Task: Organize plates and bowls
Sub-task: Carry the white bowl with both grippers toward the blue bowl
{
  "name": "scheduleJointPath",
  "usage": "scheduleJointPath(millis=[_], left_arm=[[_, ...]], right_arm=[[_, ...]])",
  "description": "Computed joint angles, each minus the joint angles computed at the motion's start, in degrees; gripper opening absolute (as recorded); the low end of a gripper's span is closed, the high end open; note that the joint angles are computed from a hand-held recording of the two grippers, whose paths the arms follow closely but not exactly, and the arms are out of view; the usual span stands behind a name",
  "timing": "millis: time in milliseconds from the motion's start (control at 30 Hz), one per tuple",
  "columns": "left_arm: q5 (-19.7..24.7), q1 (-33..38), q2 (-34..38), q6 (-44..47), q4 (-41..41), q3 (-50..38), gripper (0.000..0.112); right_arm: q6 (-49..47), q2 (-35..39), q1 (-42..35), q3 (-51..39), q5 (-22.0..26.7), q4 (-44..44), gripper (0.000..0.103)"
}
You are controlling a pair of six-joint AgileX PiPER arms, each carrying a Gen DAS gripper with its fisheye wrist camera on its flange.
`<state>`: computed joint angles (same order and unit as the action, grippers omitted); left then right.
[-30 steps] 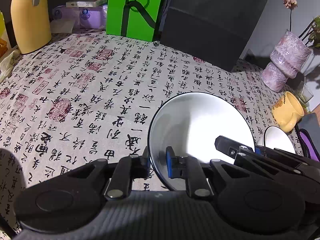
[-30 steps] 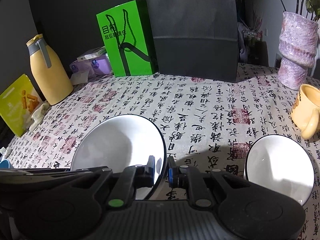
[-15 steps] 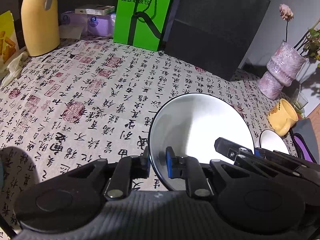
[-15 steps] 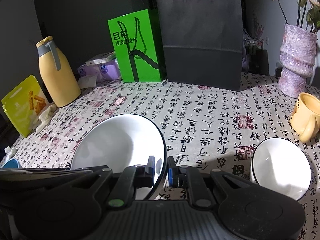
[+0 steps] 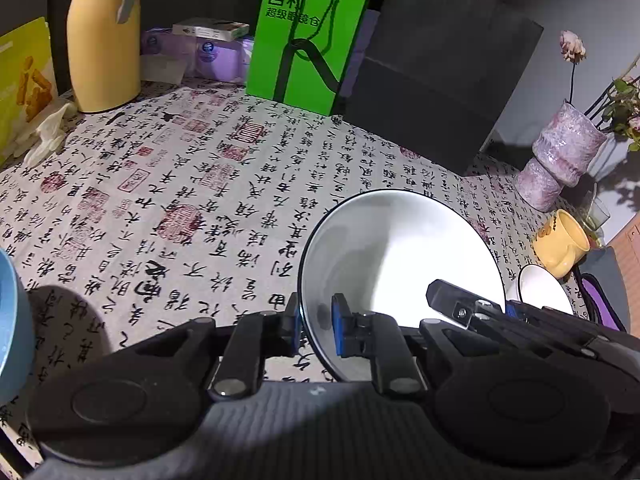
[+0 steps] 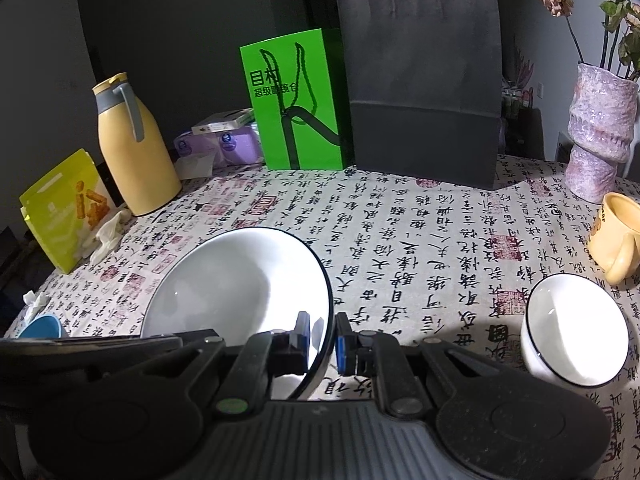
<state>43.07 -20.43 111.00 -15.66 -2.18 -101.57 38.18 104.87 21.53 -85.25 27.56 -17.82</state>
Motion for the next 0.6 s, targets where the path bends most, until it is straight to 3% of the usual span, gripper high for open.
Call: scheduleJointPath(millis=[600], left_arm=[[-3.2,5.2,-6.9,5.4,-5.2,8.3,0.015]], right_arm=[[9.0,0.1,6.0,-1.5,1.7,-6.9,0.012]])
